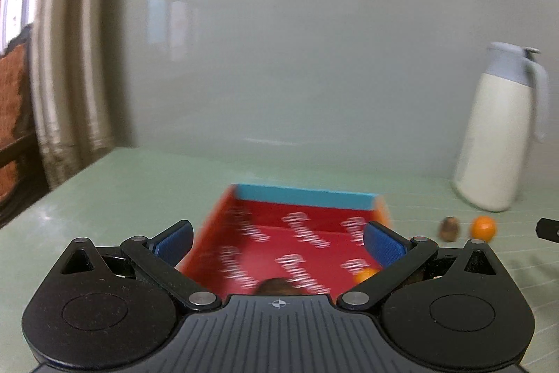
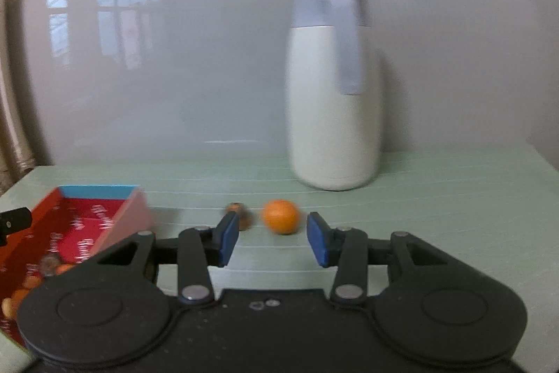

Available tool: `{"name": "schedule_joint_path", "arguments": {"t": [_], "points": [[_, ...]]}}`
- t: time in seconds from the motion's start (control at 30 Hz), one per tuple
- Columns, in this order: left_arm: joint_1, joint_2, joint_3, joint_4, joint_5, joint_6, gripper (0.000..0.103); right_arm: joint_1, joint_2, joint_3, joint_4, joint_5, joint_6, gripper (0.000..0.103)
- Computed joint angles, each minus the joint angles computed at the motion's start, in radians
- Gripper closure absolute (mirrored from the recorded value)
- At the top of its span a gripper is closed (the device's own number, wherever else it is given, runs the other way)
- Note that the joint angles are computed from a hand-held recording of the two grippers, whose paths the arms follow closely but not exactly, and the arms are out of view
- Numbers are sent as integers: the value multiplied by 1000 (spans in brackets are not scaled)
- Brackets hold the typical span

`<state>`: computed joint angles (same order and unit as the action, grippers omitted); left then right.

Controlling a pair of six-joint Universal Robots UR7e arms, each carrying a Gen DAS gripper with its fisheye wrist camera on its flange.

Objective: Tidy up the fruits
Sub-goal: 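Reach the left tool to the mandarin on the table and close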

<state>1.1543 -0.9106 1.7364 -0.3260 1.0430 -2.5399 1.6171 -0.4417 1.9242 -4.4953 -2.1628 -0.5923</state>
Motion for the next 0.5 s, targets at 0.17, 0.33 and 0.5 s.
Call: {"name": "schedule_joint_path", "arguments": {"t": [0.17,0.33,0.5], "points": [[-44,69,-31,19,21,-30,0,-43,-47,55,-64,-8,10,60],[-90,158,-76,31,30,-25,1,-90,-81,102,-130,-15,-11,60],[-125,263,-150,82,24,-27,18,-147,-124,135,-155,-14,4,60]]}}
